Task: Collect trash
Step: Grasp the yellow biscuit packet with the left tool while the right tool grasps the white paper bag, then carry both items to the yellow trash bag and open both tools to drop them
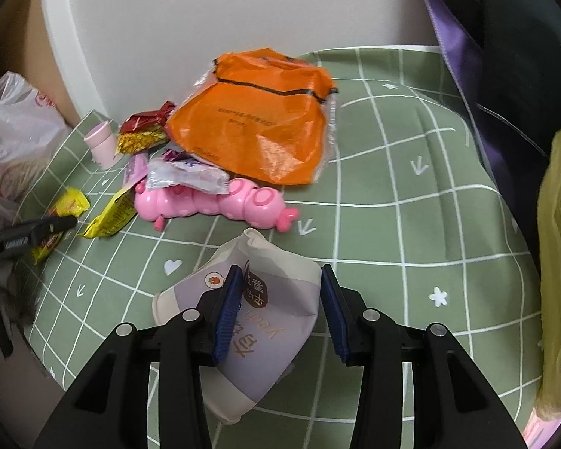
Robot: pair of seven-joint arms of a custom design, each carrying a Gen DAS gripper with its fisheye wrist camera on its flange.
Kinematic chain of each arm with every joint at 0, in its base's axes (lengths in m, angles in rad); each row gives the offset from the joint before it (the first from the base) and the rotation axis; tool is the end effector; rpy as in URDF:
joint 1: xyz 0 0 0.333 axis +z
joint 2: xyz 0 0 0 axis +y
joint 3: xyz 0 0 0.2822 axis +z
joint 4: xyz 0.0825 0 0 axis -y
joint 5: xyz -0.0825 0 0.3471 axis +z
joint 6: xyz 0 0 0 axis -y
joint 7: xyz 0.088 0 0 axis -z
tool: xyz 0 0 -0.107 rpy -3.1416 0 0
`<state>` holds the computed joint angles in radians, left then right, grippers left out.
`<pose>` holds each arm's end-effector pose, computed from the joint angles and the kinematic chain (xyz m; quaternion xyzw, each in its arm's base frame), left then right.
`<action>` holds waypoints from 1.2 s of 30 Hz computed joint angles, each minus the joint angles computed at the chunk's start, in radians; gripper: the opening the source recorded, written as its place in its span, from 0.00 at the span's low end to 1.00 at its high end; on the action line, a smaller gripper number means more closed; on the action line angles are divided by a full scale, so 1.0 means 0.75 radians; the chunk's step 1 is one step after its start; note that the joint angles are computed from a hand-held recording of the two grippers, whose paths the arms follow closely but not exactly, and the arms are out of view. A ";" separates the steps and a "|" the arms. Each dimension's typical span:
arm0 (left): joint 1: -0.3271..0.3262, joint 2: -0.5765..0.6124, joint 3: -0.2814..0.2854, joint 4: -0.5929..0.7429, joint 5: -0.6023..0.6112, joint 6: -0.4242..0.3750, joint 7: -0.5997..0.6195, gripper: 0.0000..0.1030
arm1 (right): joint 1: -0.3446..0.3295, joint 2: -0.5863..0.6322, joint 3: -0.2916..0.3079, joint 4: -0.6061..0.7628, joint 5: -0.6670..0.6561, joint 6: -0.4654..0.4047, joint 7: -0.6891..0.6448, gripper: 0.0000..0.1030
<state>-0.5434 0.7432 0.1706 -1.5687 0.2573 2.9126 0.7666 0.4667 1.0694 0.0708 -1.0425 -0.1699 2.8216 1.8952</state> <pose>0.6323 -0.2901 0.2751 -0.7098 0.6307 -0.2648 0.1681 0.6635 0.3776 0.2652 -0.7526 0.5581 -0.1493 0.3159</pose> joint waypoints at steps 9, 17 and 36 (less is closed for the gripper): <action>-0.100 -0.089 0.128 -0.135 -0.072 0.122 0.033 0.72 | -0.010 -0.075 -0.018 -0.159 -0.018 0.111 0.074 0.39; 0.100 -0.047 -0.071 -0.070 -0.142 -0.018 0.082 0.72 | -0.020 -0.150 -0.028 -0.298 -0.049 0.179 0.135 0.39; 0.038 -0.203 -0.046 -0.279 -0.063 0.007 -0.150 0.24 | 0.041 -0.293 -0.129 -0.528 -0.163 0.268 0.295 0.37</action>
<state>-0.5147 0.5911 0.1364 -1.7778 0.2101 2.9182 0.6540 0.4976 0.8493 -0.0264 -1.4387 -0.2918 3.0227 2.1168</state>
